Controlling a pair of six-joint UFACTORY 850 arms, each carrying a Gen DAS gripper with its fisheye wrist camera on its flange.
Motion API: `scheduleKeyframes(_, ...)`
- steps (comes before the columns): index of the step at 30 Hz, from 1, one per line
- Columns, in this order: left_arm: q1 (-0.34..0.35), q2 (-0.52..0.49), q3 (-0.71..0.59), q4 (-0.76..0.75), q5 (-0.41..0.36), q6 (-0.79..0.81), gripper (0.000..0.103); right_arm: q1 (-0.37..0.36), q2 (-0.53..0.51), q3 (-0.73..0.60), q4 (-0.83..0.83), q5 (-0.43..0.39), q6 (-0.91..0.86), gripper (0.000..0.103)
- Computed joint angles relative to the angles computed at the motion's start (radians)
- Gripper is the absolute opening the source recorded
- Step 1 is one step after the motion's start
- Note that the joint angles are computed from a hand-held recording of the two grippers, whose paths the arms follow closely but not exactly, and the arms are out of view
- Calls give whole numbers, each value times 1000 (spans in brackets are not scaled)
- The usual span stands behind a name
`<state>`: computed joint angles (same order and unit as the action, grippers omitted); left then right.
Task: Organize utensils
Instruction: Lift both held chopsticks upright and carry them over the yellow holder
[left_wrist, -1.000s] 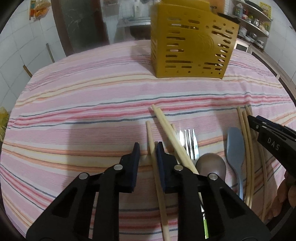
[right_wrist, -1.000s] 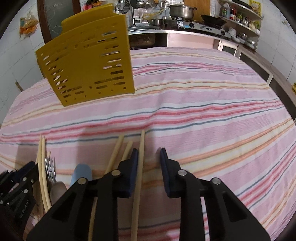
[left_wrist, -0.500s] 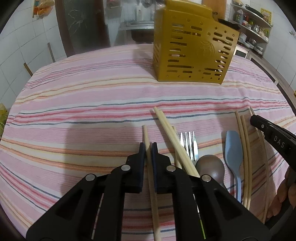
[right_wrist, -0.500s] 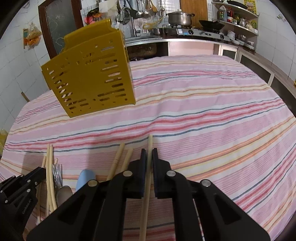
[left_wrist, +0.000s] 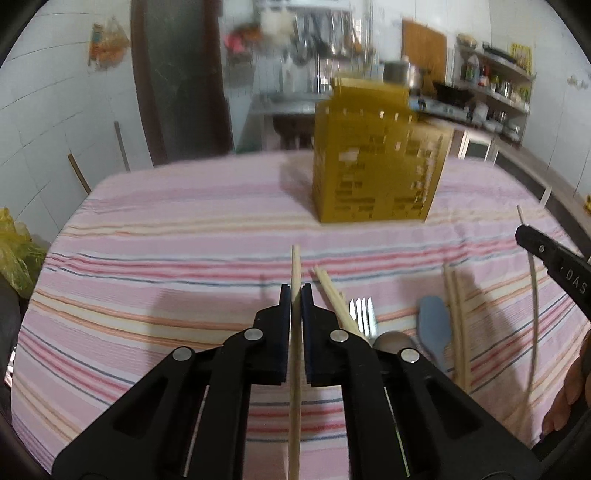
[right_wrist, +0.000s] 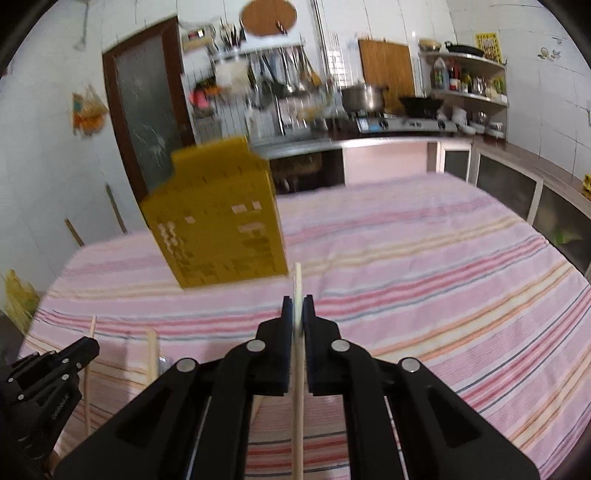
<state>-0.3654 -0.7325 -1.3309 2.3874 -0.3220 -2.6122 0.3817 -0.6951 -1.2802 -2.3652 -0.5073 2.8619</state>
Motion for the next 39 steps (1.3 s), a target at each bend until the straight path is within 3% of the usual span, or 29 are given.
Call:
scheduleKeyframes(2, -1, 42, 56, 115, -49, -137, 4, -1, 29, 47, -124, -48, 121, 6)
scheduleKeyframes(5, -10, 92, 129, 167, -139, -206, 4, 9, 54, 95, -176, -116, 166, 6)
scheduleKeyframes(9, -27, 140, 206, 182, -247, -237, 4, 21, 83, 151, -218, -196, 205, 6)
scheduleKeyframes(20, -49, 211, 339, 208, -420, -296, 5, 49, 144, 254, -239, -336, 214, 6)
scheduleKeyframes(31, -41, 232, 355, 245, -467, -339, 4, 55, 173, 273, -223, -430, 163, 6)
scheduleKeyframes(39, -30, 219, 305, 230, -450, -333, 4, 32, 155, 217, -253, -391, 130, 6)
